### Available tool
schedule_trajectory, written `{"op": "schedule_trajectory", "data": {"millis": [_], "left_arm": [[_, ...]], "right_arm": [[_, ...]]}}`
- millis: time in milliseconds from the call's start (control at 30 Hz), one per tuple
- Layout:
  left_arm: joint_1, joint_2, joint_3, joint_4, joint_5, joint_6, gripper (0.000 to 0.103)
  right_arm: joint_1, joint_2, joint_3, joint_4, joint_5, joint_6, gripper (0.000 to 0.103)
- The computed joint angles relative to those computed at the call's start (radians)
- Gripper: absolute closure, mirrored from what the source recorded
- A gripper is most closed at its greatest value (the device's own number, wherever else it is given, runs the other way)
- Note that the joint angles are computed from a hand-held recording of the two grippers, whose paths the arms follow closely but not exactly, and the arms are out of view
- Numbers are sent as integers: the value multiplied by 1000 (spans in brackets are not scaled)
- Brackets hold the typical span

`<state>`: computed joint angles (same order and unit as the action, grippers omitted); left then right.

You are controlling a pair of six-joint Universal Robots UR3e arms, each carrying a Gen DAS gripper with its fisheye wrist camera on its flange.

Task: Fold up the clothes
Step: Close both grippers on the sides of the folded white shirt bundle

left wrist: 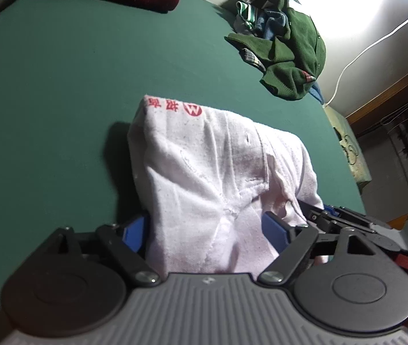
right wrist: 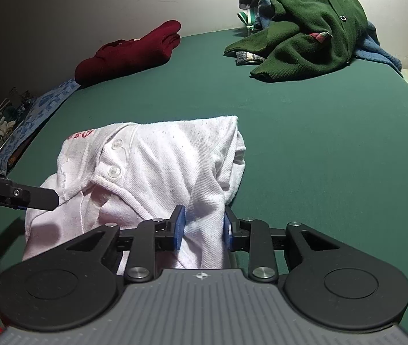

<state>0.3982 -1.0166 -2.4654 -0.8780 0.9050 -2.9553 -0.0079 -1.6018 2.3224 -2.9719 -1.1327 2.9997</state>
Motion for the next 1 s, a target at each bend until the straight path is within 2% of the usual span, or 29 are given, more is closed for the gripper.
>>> {"op": "schedule_trajectory", "data": {"millis": [67, 100, 167, 267, 500, 700, 933, 1000], "left_arm": [[-16, -9, 1, 31, 25, -17, 34], [-17, -11, 1, 34, 30, -20, 37], [-20, -17, 5, 42, 42, -29, 49], [-45, -44, 22, 59, 71, -53, 59], [-165, -104, 58, 152, 196, -125, 61], [-204, -123, 72, 173, 240, -146, 61], [-259, -127, 85, 197, 300, -214, 72], [-285, -134, 90, 214, 329, -246, 73]], "right_arm": [[5, 12, -12, -2, -5, 7, 82], [7, 17, -17, -2, -7, 9, 83], [4, 15, -15, -1, -4, 9, 85], [10, 6, -10, -5, -13, 16, 88], [31, 15, -21, -8, -43, 12, 88], [50, 17, -29, -5, -72, 42, 86], [49, 18, 17, -89, -74, 58, 87], [39, 19, 23, -93, -58, 35, 87]]}}
